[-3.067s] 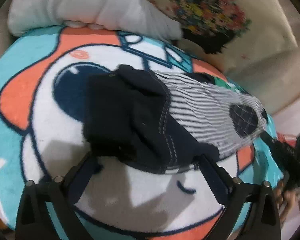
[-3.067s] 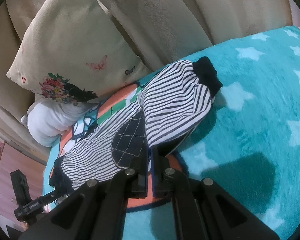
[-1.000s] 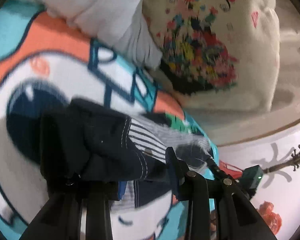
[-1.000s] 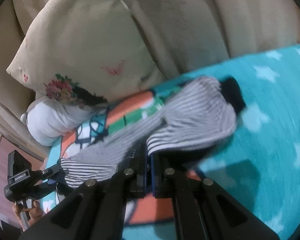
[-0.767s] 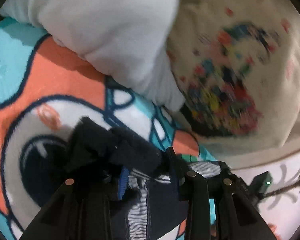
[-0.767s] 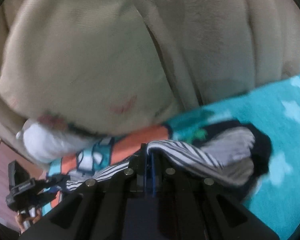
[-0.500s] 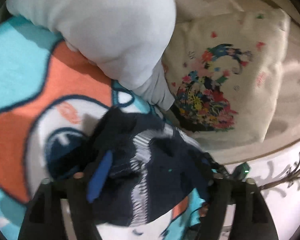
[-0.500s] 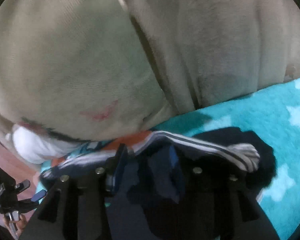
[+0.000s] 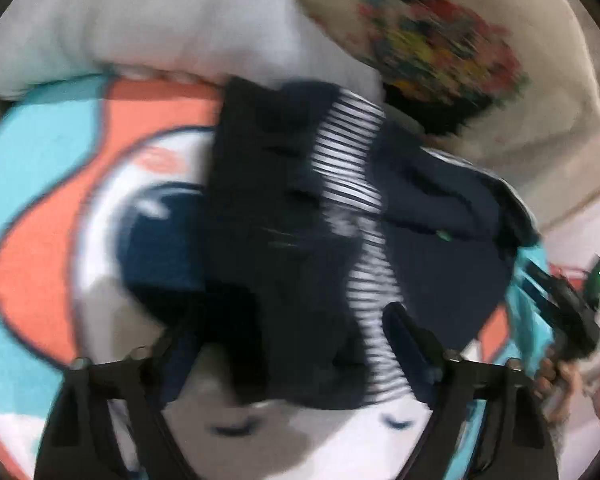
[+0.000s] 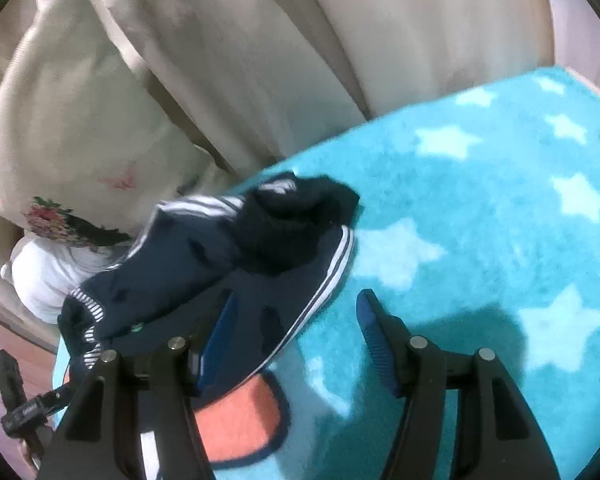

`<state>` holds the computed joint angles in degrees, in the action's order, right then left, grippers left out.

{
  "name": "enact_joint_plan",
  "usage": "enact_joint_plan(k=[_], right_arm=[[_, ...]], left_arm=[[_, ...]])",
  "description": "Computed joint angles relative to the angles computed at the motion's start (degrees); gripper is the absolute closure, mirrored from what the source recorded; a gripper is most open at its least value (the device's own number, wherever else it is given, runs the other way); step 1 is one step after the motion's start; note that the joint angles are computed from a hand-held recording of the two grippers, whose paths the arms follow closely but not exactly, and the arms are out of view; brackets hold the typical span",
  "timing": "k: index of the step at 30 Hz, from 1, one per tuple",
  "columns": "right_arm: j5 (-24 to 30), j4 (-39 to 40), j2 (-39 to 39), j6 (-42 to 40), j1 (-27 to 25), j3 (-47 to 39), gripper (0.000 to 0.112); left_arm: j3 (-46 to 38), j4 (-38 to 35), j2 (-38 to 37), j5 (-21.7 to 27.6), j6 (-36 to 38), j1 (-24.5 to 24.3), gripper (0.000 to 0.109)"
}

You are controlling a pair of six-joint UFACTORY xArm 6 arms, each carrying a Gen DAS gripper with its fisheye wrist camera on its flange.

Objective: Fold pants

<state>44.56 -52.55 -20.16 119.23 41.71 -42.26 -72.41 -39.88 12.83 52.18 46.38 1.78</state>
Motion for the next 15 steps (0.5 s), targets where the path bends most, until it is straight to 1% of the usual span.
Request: enact_joint_plan(k=[1,2,3,4,5,6,7,8,9,11,13,15], right_arm=[[-1.12,-0.23,1.27,-0.15,-0.69,-0.35,0.051],[-2.32,-0.23,2.46,-0.46,-1.67,-0.64,0.051],[-1.11,-1.72,3.63,0.28,-1.67,-1.59,0.054],[-0.14,-1.59,4.13,-0.24,-1.53,-2.20,0.073],[-1.57,0.09,4.26,-1.89,-2.32,-2.21,0.106],[-5.08,1.49,4.10,-2.37,-3.57,-1.50,0.108],[-8.77,1.35,2.77,-0.45,-4.33,0.10,0.109],[-10.14,0.21,1.71,1.49,-3.99,0.83,0.109],[-10.85,-0.72,0.75,2.60,-3.46,1.32,0.109],[-10.69,-2.48,-1.53,5.08,-1.14,2.00,0.109],[-9.15,-3.07,-3.11,6.03,1.43,1.97,0.109],[-7.05,-3.71,-4.58,7.57,5.00,1.68,0.109]], left_arm=[[0.28,2.61,-0.56,-1.21,-0.22,-0.77,0.049],[2.17,4.46,-1.81,-4.81,-0.38,-1.82,0.073],[3.06,5.42,-2.04,-6.80,-0.21,-2.50,0.077],[2.69,5.07,-1.78,-6.39,-0.43,-2.20,0.080],[1.51,4.60,-1.27,-4.35,-0.65,-1.41,0.084],[0.04,3.95,-0.75,-1.74,-0.41,-0.26,0.085],[-0.78,3.56,-0.66,-0.41,-0.12,0.64,0.088],[-1.18,3.55,-0.83,0.00,0.15,1.42,0.092],[-1.74,3.49,-1.04,0.67,0.47,2.36,0.092],[-3.03,3.11,-1.21,2.31,1.02,4.04,0.092],[-3.79,3.44,-1.79,1.95,1.71,5.75,0.096],[-4.18,2.85,-2.62,2.10,2.36,7.20,0.096]])
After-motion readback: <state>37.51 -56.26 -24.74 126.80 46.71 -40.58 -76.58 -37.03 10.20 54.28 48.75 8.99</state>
